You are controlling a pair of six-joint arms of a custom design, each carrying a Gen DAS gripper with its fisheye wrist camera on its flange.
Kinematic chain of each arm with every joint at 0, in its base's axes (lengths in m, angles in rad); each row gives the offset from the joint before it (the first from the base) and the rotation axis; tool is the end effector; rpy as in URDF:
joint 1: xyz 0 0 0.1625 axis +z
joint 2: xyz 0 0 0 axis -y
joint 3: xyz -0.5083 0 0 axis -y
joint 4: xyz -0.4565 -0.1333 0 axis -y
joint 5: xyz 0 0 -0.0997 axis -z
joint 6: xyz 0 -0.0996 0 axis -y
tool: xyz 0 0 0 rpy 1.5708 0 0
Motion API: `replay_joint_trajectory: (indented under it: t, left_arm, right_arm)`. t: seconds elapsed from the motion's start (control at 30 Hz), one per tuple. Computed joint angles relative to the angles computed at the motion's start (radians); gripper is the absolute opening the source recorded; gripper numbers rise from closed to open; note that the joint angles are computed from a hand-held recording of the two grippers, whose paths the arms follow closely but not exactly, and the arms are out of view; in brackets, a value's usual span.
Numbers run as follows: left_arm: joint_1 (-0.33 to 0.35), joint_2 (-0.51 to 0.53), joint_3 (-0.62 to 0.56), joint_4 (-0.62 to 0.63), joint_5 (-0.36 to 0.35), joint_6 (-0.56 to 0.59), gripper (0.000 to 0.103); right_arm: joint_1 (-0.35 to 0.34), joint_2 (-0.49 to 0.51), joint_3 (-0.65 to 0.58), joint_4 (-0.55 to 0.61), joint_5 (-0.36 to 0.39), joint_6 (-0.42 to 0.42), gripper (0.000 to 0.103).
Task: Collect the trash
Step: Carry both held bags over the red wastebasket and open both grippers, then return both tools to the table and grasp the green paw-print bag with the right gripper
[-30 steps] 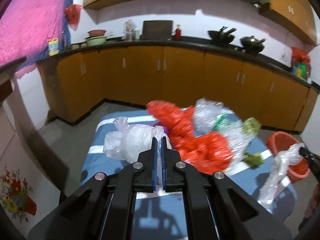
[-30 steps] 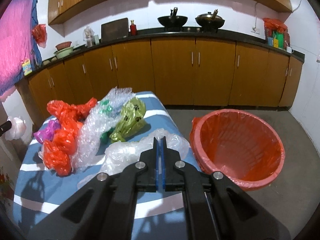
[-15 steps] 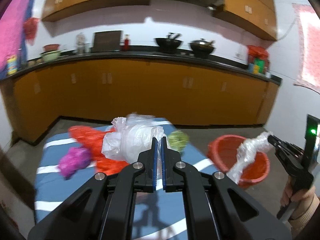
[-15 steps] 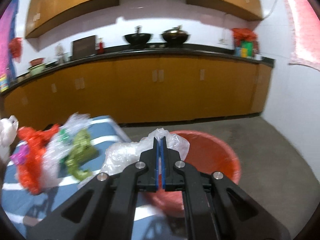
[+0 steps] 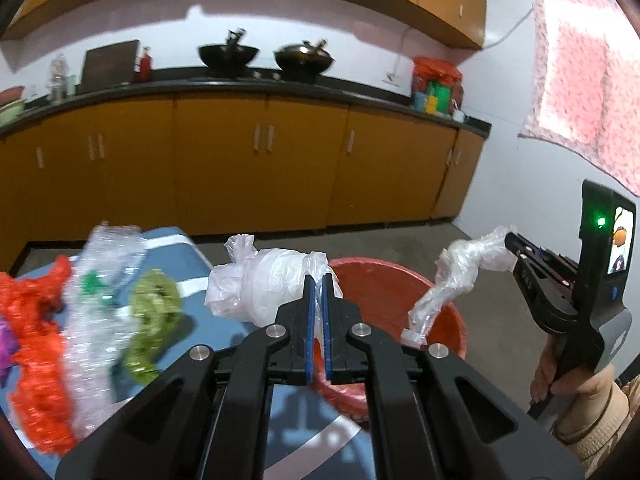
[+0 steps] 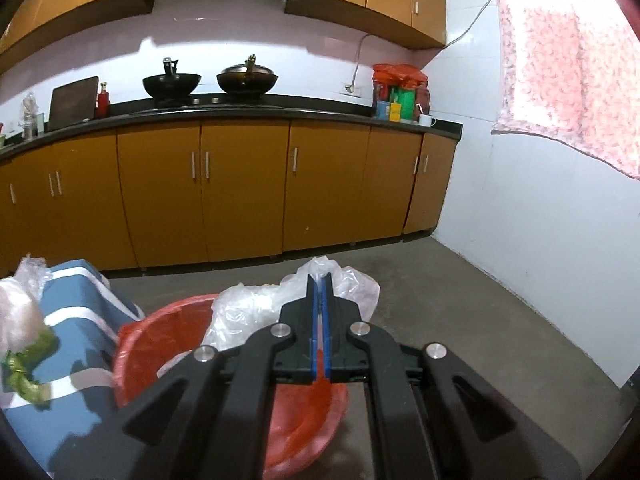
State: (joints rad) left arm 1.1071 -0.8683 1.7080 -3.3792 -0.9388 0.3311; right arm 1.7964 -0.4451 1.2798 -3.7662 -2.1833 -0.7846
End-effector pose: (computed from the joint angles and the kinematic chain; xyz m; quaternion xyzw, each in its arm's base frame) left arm -0.1662 -0.7620 0.2473 0.1921 0.8316 -0.4598 0.2451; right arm 0.2678 -0.8268 0.1235 0.1927 -0.7404 0.5119 0.3907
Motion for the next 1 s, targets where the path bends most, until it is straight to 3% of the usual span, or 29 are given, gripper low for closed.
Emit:
replay_joint_trajectory:
  t: [0.4,0.6,0.7,0.77,1.0]
  left_arm:
    - [0.015,0.114,-0.133,0.135,-0.041,0.012,0.003]
    - [0.023,0.142,-0.171,0.204,-0.035,-0.018,0.004]
    - [0.026,0.138,-0.173,0.229,-0.029,-0.046,0.018]
    - [0.028,0.138,-0.171,0.217,-0.021,-0.045,0.034]
    - [0.030,0.103,-0.142,0.207,0.004,-0.080,0.037]
  right_arm:
    - [-0.039,0.028,-0.062,0.088,0.041,0.055,0.004]
    - [-0.059,0.000,-0.039,0.180,0.108,0.141,0.011]
    - [-0.070,-0.021,-0.007,0.220,0.154,0.188,0.022]
    - [-0.072,-0.026,0.004,0.225,0.165,0.194,0.025]
    - [-0.062,-0.039,0.044,0.197,0.179,0.170,0.030]
